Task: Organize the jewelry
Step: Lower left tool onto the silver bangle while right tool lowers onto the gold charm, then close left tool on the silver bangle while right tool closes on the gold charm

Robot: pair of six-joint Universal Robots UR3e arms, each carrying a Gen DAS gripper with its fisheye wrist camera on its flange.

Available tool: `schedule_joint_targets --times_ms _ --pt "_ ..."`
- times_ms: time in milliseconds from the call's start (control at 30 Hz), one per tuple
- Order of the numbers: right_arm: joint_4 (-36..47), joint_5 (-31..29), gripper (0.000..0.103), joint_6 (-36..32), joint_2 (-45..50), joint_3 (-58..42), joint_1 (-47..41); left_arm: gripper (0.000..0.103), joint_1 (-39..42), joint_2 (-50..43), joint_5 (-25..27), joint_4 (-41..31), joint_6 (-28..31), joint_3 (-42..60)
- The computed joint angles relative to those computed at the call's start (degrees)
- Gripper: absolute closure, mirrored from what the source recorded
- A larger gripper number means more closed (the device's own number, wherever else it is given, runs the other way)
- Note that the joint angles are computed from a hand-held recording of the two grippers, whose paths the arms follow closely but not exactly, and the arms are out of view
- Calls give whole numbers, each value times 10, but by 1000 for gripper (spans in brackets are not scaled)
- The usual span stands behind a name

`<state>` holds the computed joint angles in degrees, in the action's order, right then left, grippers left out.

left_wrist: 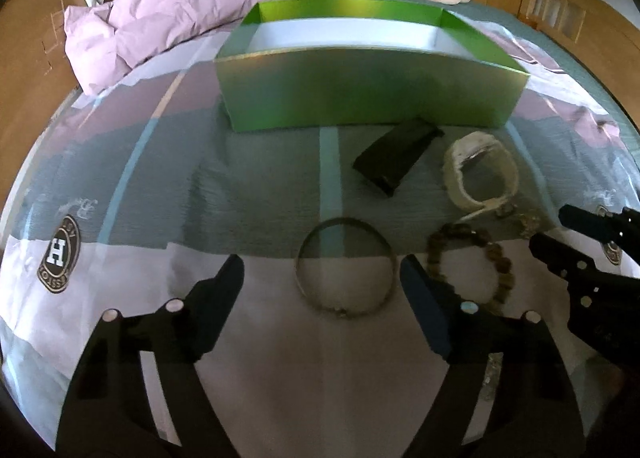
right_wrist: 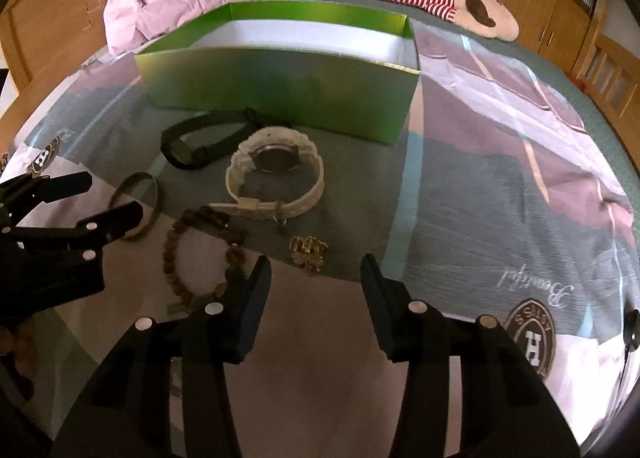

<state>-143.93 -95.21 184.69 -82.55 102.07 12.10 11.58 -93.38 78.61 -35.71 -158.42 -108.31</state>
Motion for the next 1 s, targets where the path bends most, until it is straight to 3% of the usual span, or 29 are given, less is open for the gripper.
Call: schedule_joint_targets --times_ms 267,467,533,567,600,833,1000 --pt "-8 3 61 2 54 -36 -3 24 -16 -54 1 23 -9 25" --pt "25 17 78 8 62 -64 -3 22 -34 -76 27 43 -13 30" --pt "29 22 80 11 60 -66 -5 24 -31 -76 22 38 -15 33" --pt "27 23 80 10 60 -64 -5 30 -29 -75 16 33 -15 35" --pt "25 25 80 12 58 -62 -6 43 -26 -72 12 35 -14 33" --pt "10 39 80 14 22 -49 -13 44 -3 -40 -19 27 -25 26" --pt "-4 41 80 26 -25 -40 -9 44 24 45 -60 3 -14 23"
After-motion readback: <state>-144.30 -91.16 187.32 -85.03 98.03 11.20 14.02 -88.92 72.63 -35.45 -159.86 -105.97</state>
